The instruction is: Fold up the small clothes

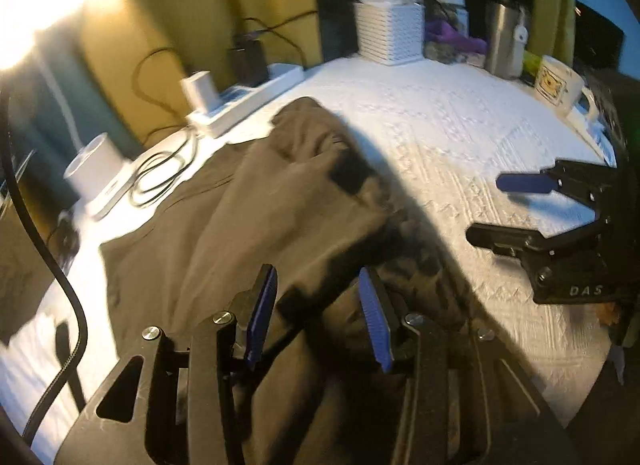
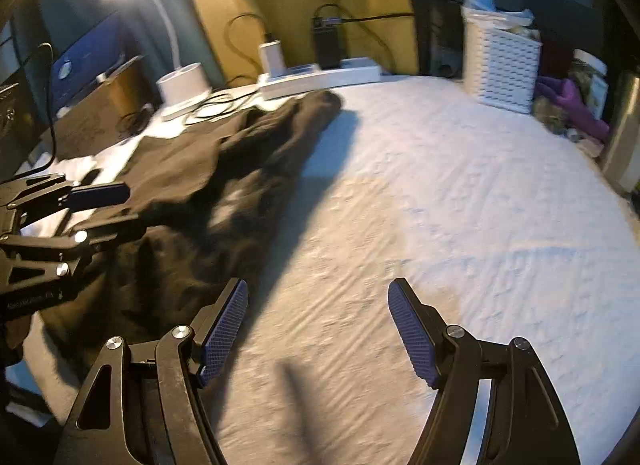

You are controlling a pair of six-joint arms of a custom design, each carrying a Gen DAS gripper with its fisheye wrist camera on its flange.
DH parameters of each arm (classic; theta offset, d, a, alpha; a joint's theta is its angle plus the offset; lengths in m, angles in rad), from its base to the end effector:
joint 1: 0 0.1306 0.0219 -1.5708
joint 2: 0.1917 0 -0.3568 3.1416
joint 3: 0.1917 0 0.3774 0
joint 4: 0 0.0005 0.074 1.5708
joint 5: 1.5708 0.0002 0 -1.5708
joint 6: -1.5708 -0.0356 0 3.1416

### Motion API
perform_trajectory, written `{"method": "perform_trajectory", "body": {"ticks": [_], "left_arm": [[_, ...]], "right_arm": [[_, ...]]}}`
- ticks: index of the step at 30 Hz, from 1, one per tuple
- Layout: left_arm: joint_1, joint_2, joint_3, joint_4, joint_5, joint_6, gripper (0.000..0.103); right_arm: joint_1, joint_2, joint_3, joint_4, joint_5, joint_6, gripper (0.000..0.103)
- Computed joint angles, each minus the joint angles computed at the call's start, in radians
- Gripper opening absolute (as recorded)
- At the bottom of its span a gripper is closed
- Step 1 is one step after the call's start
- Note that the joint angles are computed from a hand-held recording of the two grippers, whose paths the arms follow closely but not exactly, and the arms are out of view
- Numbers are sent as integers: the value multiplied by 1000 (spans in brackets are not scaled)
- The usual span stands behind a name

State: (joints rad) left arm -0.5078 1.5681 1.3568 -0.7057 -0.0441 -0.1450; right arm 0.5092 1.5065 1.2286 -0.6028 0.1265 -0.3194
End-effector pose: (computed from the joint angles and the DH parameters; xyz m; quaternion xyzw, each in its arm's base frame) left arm 0.4588 -0.2541 0.3148 0.2969 0.8991 -0.0374 0.3195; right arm 0.4386 0.2392 0.2965 -0.0677 0.9370 0.0814 0.3330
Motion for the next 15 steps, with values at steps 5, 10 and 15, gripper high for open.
{"method": "perform_trajectory", "body": {"ticks": [5, 10, 15], "left_arm": [[-18, 53, 40, 0, -35, -50, 67], [-3, 61, 45, 3, 1, -71, 67], [33, 41, 22, 36, 68, -53, 45]], "right_arm": [[-10, 15, 15, -6, 73, 1, 74], [-35, 28, 23, 2, -14, -25, 74], [-26, 51, 57, -13, -27, -40, 74]]}}
